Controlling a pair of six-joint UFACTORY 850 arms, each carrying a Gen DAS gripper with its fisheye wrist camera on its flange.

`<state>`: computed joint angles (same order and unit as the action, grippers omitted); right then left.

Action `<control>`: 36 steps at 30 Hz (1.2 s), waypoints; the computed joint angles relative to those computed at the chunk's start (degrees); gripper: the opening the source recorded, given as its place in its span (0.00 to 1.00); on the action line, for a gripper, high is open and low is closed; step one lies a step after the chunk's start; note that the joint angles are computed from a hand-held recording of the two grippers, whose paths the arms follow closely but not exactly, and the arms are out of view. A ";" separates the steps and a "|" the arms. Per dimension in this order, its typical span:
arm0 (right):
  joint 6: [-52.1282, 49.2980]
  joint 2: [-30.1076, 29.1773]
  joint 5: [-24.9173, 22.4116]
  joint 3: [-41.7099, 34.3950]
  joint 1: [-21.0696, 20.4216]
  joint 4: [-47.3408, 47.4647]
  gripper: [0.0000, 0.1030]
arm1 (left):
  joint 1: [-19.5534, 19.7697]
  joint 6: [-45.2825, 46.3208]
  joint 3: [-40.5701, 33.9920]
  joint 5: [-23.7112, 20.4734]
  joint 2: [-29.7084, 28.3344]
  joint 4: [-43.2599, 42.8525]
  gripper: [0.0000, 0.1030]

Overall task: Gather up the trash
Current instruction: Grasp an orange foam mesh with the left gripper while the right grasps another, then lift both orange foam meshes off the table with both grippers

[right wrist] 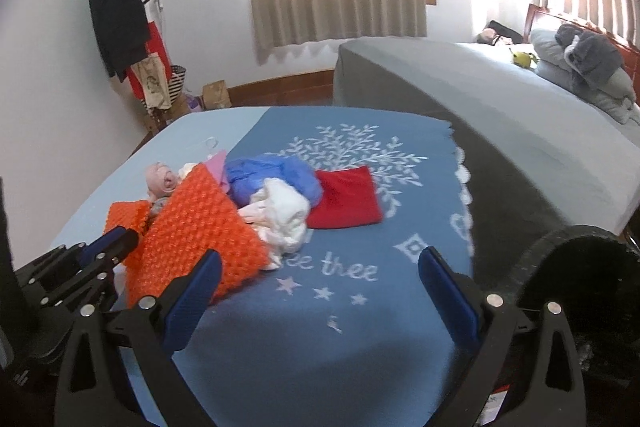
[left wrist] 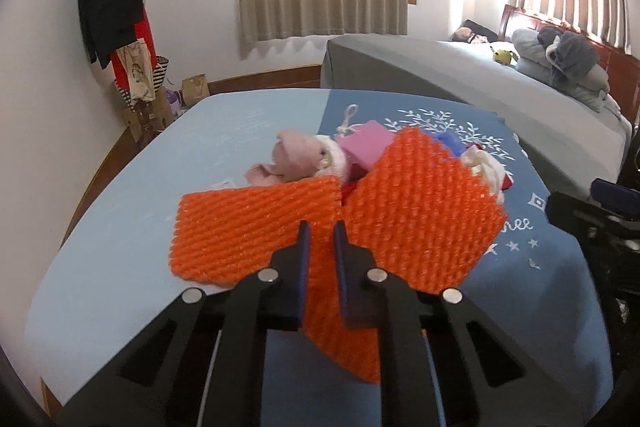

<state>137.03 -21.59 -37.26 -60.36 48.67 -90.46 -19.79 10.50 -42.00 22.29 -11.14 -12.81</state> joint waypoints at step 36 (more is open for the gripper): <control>1.82 -0.62 10.66 0.67 -0.79 -5.68 0.13 | 3.52 0.94 0.12 -4.28 -0.78 -0.86 0.49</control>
